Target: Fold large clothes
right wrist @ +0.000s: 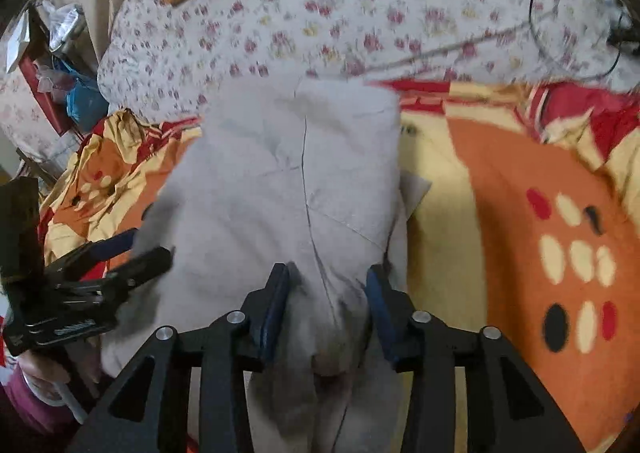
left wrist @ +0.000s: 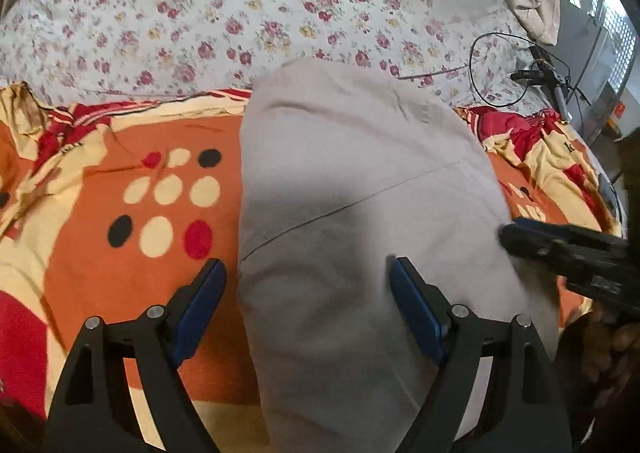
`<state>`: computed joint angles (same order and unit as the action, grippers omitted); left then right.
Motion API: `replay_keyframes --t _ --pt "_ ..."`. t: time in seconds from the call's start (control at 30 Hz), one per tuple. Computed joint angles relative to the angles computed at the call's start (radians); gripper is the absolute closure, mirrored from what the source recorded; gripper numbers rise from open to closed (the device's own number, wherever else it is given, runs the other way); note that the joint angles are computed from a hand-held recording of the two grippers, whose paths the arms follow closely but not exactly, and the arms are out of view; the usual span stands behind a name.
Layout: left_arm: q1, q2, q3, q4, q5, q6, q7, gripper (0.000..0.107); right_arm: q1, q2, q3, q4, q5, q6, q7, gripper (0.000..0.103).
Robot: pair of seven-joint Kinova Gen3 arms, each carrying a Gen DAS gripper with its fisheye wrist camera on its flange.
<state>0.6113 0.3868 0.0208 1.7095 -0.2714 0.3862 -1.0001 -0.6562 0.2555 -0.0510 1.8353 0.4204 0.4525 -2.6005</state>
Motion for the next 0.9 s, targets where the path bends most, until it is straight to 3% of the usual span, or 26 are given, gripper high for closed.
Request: replay_keyframes --t 0.23,0.33,0.4,0.5,0.67,0.9 --pt "0.094 -0.021 -0.089 0.029 -0.099 -0.01 0.133 0.023 -0.14 -0.009 -0.004 -0.02 0.214 0.129 -0.191 0.059" --pt "0.118 -0.033 -0.109 0.047 -0.144 -0.021 0.199 0.023 -0.167 0.024 -0.005 -0.026 0.262 0.184 -0.233 0.053" --pt "0.106 -0.039 -0.094 0.049 -0.153 -0.01 0.209 0.023 -0.139 0.03 -0.026 -0.022 0.248 0.187 -0.245 0.052" --pt "0.149 -0.047 -0.126 0.054 -0.228 0.007 0.281 0.023 -0.114 -0.003 -0.031 0.017 0.23 0.144 -0.261 0.052" --pt "0.179 -0.063 -0.139 0.076 -0.341 0.006 0.405 0.023 -0.146 -0.046 -0.043 0.032 0.318 0.196 -0.384 0.041" --pt "0.181 -0.078 -0.122 0.096 -0.445 0.014 0.532 0.023 -0.146 -0.057 -0.084 0.024 0.395 0.249 -0.488 0.037"
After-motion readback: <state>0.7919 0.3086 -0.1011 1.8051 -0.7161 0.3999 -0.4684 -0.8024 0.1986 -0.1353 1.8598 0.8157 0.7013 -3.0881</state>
